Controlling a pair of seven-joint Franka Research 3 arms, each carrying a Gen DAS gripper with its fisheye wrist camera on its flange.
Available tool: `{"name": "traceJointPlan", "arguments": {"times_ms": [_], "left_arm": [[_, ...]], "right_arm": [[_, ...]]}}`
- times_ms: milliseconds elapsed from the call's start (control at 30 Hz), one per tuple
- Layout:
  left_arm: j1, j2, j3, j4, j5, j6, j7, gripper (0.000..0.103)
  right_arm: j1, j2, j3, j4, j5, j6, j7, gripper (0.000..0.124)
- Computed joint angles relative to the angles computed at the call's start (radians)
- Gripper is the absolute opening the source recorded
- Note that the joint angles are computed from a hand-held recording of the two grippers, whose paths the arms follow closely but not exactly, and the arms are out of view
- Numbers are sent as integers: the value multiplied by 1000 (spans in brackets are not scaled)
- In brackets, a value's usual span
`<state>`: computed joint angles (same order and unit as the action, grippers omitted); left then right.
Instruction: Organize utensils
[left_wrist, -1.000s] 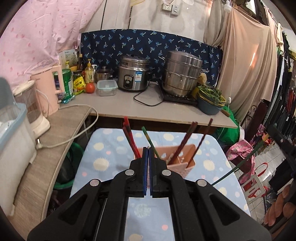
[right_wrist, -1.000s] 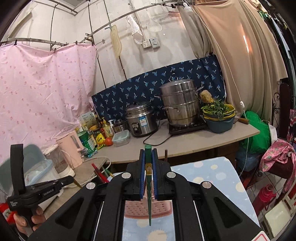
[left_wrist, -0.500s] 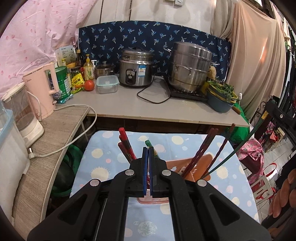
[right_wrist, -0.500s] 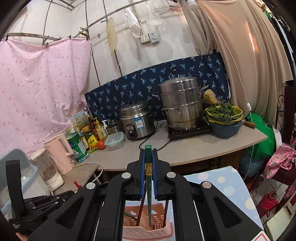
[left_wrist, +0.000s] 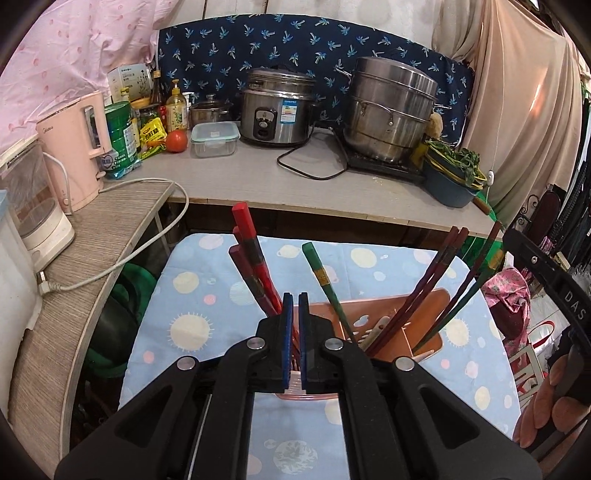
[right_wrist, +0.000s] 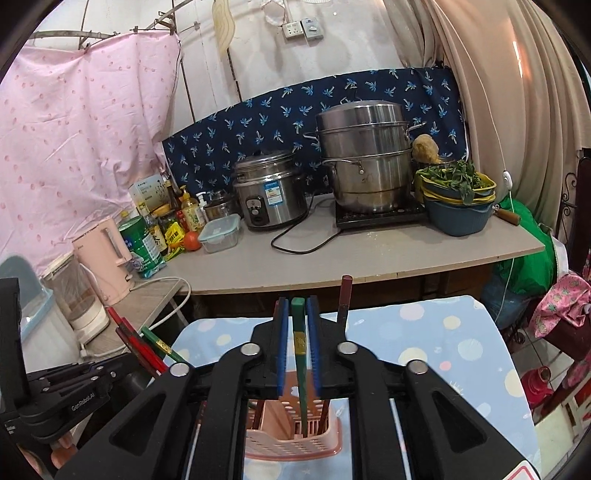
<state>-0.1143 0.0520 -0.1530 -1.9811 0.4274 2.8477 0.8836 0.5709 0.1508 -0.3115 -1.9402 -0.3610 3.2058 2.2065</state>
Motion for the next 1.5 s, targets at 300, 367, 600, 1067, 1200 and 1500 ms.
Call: {"name": "traceJointPlan", "arguments": {"times_ms": [300,367,600,1067,1200,1500], "left_arm": [[0,-23,2,-13,56,1,-61,27],[0,-32,1,-21,73,-1,-78,28],[6,-93,-11,-86,158,-4,-164,33],[11,-270,-65,-344,170,-14,-261,40],[27,-309,-98,-392,211,-34,-307,41],[38,-370,-143,-455,264,-75,-384,49]], "right_arm": [[50,-27,-62,-22,-101,5,82,17],[37,-41,-51,-34,-138,6,112,17],[24,-129,-50,-141,-321,22,267,22],[-118,-337,168,-436,-438,-55,343,25],[-175,-375,249,-498,-423,-62,348,27],[-323,-434,434,-561,-373,-97,344,31]]}}
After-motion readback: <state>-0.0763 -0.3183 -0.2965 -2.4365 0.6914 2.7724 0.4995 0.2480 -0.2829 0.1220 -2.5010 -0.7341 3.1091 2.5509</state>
